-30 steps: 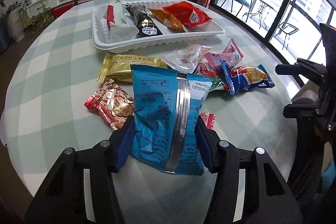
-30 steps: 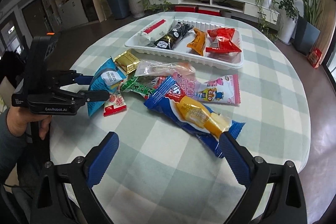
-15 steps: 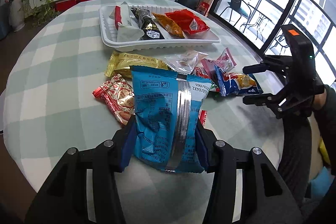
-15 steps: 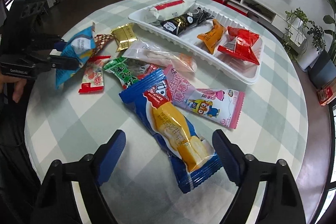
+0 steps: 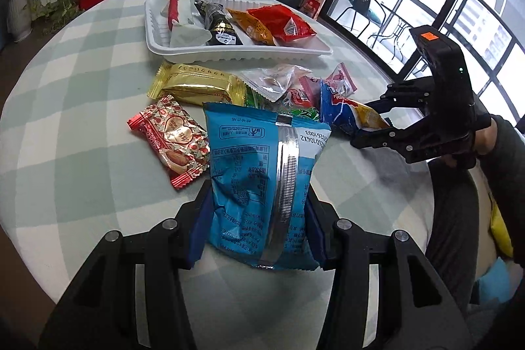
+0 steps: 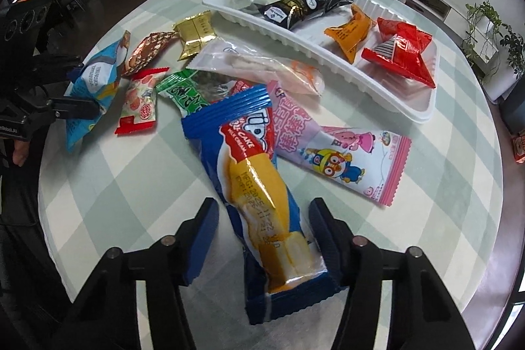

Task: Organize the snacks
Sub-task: 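Grasp the blue bag with the left tool while the right tool grasps the blue-and-yellow packet, then carry the blue bag and blue-and-yellow packet over the white tray and release them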

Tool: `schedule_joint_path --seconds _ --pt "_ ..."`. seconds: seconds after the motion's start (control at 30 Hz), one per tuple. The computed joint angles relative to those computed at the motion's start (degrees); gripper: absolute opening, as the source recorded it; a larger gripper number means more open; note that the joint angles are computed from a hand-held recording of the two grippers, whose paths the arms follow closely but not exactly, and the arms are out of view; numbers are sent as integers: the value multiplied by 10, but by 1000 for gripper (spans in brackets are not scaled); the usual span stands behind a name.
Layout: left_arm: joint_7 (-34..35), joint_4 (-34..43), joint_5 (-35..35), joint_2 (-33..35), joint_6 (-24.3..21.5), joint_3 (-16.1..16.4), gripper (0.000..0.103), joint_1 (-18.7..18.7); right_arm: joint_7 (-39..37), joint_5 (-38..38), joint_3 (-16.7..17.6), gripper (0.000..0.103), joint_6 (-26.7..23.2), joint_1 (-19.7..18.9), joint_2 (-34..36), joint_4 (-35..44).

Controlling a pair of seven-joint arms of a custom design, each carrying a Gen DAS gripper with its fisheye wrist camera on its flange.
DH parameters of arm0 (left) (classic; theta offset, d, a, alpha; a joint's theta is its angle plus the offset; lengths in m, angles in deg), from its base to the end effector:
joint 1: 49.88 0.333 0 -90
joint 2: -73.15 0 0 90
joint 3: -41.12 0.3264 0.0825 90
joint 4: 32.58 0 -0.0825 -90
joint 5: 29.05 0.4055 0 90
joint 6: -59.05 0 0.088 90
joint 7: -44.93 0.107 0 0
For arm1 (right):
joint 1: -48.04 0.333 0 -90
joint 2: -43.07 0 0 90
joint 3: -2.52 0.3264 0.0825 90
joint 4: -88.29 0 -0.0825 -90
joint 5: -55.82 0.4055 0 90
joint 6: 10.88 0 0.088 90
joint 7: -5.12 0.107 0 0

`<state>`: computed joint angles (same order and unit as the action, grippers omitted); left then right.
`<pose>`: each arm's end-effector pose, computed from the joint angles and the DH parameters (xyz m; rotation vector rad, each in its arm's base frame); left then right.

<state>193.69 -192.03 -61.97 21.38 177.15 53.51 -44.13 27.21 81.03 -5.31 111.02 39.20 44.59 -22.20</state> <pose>0.3086 0.0687 0.4733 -1.4384 2.5311 -1.0784 0.5848 -0.1548 0.4953 -2.4777 1.1647 -0.2106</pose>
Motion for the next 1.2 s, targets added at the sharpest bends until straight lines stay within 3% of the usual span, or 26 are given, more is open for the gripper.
schedule_joint_path --seconds 0.1,0.2,0.37,0.73,0.97,1.2 --pt "1 -1 0 -1 -3 1 47 1 22 3 -2 38 -24 -2 1 7" --pt "1 -1 -2 -2 -6 3 47 1 51 11 -4 33 -38 -5 -3 7" --pt "-1 1 -10 0 -15 8 47 3 88 46 -9 31 -49 -7 -29 -21" --pt "-12 14 -45 10 -51 14 47 6 124 203 -47 31 -89 -11 -102 -95" --pt "-18 47 -82 42 -63 18 47 3 160 247 -61 31 -99 -26 -76 -63" --pt "-14 110 -133 100 -39 13 47 -8 197 281 -56 31 -87 -50 -30 1"
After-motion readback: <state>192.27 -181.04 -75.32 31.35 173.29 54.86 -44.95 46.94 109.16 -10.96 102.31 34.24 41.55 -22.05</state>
